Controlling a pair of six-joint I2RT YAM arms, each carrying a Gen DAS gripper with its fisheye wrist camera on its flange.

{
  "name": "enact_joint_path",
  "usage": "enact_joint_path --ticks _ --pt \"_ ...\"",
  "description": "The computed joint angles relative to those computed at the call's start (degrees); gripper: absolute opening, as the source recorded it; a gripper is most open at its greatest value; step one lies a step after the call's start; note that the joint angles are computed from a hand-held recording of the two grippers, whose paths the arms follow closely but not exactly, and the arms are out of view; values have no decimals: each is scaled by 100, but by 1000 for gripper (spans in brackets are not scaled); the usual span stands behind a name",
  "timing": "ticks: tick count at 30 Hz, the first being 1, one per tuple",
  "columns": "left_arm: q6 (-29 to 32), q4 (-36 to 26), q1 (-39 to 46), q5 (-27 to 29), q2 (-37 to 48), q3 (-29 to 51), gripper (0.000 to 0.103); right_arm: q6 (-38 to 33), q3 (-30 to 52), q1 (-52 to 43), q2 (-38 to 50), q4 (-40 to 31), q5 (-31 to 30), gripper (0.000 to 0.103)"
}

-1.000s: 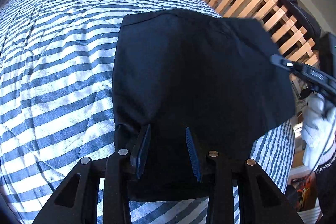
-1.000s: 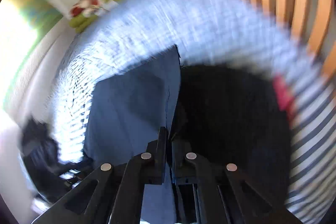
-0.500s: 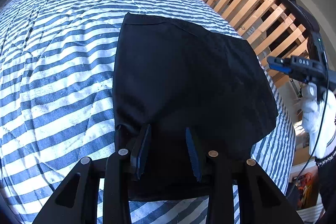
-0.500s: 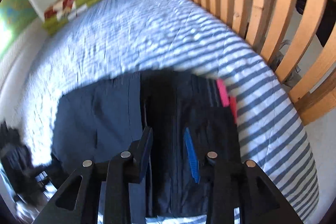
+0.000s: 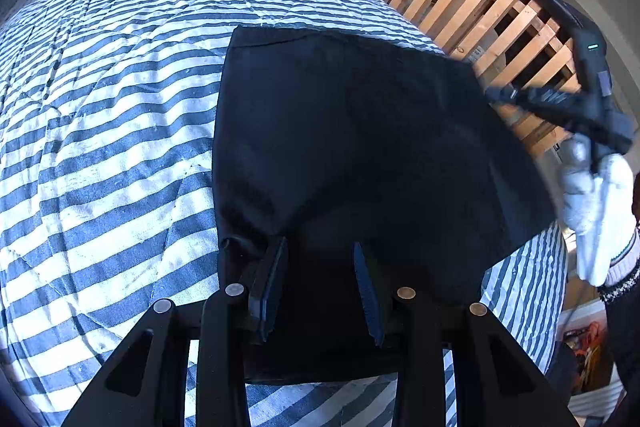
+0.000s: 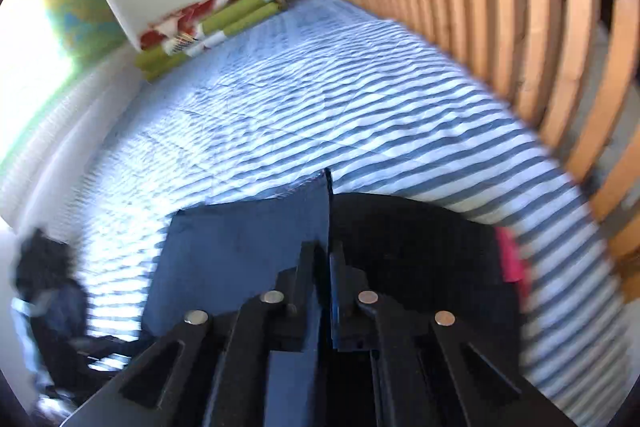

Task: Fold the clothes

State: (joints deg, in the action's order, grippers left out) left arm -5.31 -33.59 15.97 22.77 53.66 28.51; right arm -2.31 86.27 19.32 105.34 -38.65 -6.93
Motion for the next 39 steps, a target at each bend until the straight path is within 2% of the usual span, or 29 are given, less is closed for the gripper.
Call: enact_joint_path --ticks 1,2,3,6,9,11,12,14,15,16,18,20,22,24,27,30,31,33,34,35,37,39 --pt "18 6 22 24 12 0 36 -52 257 130 304 -277 779 18" --pt "17 8 28 36 19 2 36 -24 440 138 508 -455 993 19" --pt "29 8 52 60 24 1 36 170 589 -11 646 -598 819 19" --pt "85 -2 137 133 21 -15 36 608 273 -280 284 -106 33 19" --pt "137 -58 182 141 7 -4 37 223 341 -87 292 -67 -1150 20" --pt "143 -76 193 149 17 10 36 -122 575 158 595 -324 -1401 20" --pt "150 -110 206 162 26 30 37 -313 668 353 795 -398 -1125 20" --pt "228 -284 257 211 91 141 37 -568 557 733 969 -179 213 15" --pt "294 -461 310 234 117 240 37 -673 453 821 974 -27 591 8" --pt "374 -612 376 254 83 303 37 -673 321 839 856 63 701 9" --pt "544 -893 573 269 -103 373 37 -545 43 778 442 90 497 14" --pt "721 -1190 934 441 -389 418 38 -646 -302 790 -144 -67 -112 14" --pt "968 -1502 1441 672 -589 476 38 -819 -680 905 -629 -192 -566 23" --pt "1157 -1761 1918 751 -630 533 50 -961 -1110 1171 -863 -171 -461 31" --pt "1313 -1954 2338 681 -544 511 62 -943 -1574 1354 -710 65 138 31" --pt "1290 -2027 2487 852 -305 402 62 -817 -1667 1387 -544 158 249 32" --pt "1195 -2005 2400 864 -252 358 62 -765 -1464 1344 -486 -111 130 32" --pt "794 -1806 1919 539 -571 204 61 -623 -1332 1035 -597 -315 -711 32" --pt "673 -1756 1719 460 -670 165 61 -548 -1350 945 -750 -244 -818 32" --pt "540 -1699 1614 466 -723 122 59 -520 -1425 946 -857 -146 -707 32" --pt "274 -1570 1467 411 -747 50 38 -630 -1287 1012 -660 -279 -382 33" --pt "-114 -1405 1206 106 -826 40 14 -785 -979 1098 -138 -651 -174 33"
